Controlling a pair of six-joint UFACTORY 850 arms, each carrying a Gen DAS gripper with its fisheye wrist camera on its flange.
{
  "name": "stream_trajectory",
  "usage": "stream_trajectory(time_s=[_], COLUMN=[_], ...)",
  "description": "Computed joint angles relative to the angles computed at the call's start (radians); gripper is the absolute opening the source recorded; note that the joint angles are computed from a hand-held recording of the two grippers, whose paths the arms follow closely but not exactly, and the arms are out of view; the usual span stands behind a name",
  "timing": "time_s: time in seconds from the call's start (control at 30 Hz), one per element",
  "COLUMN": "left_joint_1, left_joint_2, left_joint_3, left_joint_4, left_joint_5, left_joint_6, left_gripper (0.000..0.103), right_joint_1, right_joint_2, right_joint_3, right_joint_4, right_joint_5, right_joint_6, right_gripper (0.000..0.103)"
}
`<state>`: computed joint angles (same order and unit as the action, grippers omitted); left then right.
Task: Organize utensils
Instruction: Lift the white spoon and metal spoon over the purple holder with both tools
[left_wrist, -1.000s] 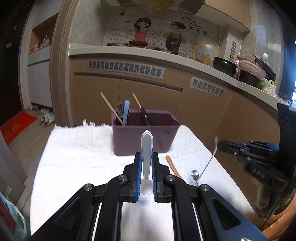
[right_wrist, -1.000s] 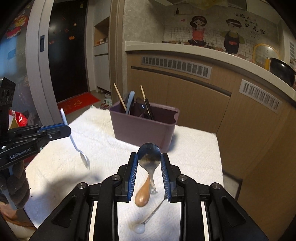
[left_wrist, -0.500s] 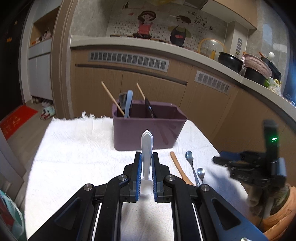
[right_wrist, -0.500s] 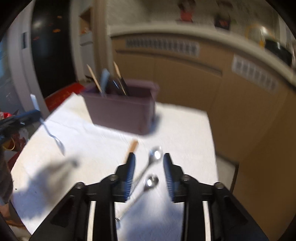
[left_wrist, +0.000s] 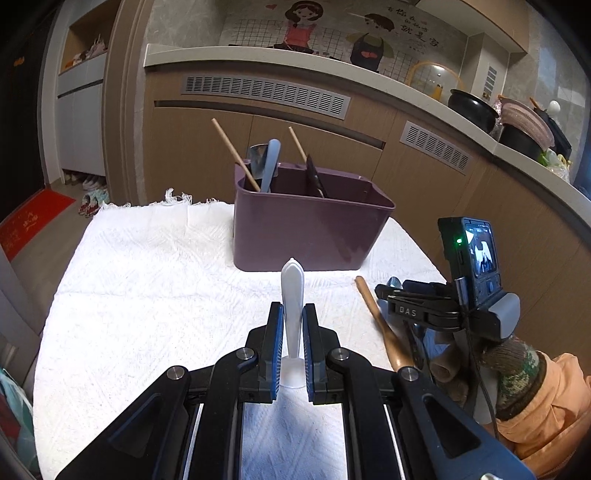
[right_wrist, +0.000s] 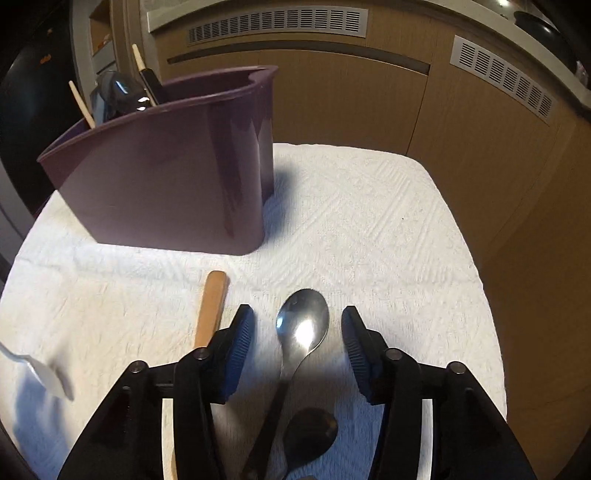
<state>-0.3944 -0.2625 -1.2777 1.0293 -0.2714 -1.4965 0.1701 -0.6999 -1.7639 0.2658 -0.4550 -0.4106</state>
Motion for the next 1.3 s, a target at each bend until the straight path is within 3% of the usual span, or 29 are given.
stream_trajectory(time_s=[0.07,0.27,0.4,0.53,0.8,1.0,1.3], left_joint_1=[0.003,-0.003,-0.013,-0.014,0.0,0.036,0.098], left_joint_2=[0.002,0.006,0.017,0.015,-0.065,-0.157,-0.291], left_joint_3=[0.004,-0.001,-0.015,-0.077,-0.328,-0.499,-0.615], left_joint_4=[0.004,0.027,0.119,0.144,0.303,0.196,-0.315], left_joint_5=[0.005,-0.013,-0.029,-0.043,-0.126,-0.104,-0.069], left_joint_6=[-0.009,-0.02,-0.083,-0.041,-0.012,0.117,0.557], left_gripper=[0.008,0.008,0.008,0.008,0.008,0.008,0.008], right_joint_1=[0.0,-0.011,-0.026,-0.036,-0.02,-0.005,0.029], right_joint_2=[-0.001,0.089,0.208,0.29,0.258,0.108,-0.049], right_joint_3=[-0.01,0.077,0.18,0.22,0.021,-0.239,-0.365], right_joint_4=[0.001,0.187,0.482,0.734,0.956,0.996,1.036], right_joint_5=[-0.021,-0.008,0.023,0.031,0.068,0.052,0.079], right_joint_6=[-0.032,-0.249,-0.564,-0.842,-1.054,-1.039,-1.059], right_gripper=[0.029,0.029,0.029,0.029,0.029,0.029,0.029])
